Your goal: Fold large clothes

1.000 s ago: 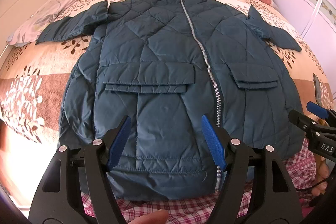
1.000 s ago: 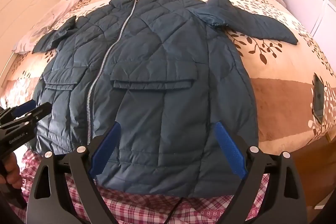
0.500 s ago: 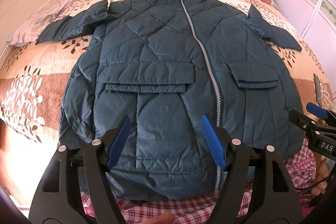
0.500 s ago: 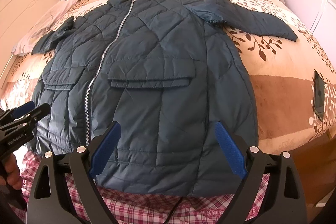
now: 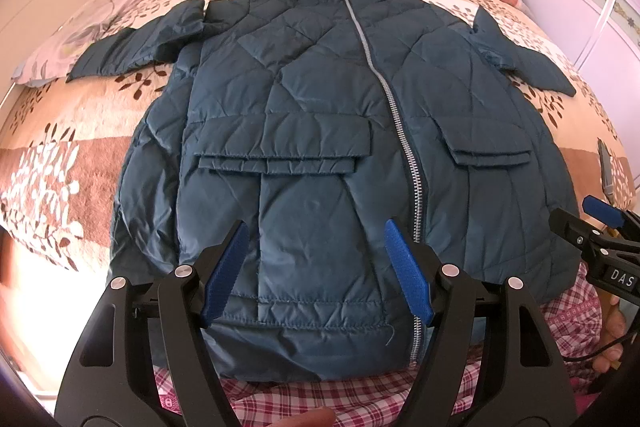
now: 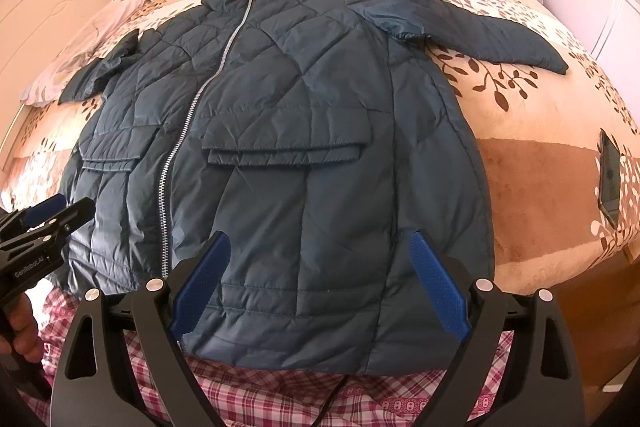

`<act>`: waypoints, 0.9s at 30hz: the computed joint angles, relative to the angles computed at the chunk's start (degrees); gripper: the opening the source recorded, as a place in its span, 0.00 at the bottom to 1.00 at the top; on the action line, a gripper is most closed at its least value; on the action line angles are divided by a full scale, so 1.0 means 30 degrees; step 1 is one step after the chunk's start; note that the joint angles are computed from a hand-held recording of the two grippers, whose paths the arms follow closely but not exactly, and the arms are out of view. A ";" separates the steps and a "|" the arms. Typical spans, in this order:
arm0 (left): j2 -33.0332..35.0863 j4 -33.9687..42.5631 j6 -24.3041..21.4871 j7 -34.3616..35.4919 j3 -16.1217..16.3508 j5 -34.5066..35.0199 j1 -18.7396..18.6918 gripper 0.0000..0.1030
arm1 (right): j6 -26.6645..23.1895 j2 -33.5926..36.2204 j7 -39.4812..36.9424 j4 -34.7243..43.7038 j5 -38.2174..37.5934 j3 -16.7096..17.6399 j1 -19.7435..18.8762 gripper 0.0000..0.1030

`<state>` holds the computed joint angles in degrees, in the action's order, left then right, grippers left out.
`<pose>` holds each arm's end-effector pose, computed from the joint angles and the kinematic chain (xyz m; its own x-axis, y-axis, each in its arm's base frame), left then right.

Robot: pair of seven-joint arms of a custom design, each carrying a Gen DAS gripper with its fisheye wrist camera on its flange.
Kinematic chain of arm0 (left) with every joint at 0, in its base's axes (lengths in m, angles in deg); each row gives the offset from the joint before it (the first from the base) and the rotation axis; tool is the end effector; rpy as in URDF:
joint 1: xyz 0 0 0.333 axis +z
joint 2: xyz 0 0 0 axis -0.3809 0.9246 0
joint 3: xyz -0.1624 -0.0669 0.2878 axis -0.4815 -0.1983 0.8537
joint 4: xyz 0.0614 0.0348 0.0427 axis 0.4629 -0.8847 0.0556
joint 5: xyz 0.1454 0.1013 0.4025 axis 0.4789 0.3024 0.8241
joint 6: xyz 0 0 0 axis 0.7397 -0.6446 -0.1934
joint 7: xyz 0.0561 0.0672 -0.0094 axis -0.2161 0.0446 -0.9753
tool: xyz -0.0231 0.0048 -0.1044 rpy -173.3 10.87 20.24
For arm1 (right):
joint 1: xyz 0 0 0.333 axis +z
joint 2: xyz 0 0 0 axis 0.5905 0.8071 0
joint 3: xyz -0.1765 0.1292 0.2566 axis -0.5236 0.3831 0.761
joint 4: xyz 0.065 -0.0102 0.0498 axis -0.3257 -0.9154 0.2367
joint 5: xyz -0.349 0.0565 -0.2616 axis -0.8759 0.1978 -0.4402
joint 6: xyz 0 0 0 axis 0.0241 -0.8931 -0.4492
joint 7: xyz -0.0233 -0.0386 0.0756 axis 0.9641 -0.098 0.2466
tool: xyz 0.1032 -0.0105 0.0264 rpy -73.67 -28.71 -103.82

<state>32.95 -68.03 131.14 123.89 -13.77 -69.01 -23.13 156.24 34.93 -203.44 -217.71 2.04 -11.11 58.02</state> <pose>0.5669 -0.0552 0.3464 -0.5774 -0.8158 0.0324 -0.7035 0.4770 -0.5269 0.4401 0.2804 0.3440 -0.5409 -0.8380 -0.0717 -0.7063 0.4989 -0.5022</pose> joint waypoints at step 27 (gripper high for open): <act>0.0129 0.0029 0.0001 -0.0190 -0.0064 0.0235 0.0070 0.70 | 0.0395 -0.0011 0.0407 -0.0300 -0.0023 0.0003 -0.0046 0.86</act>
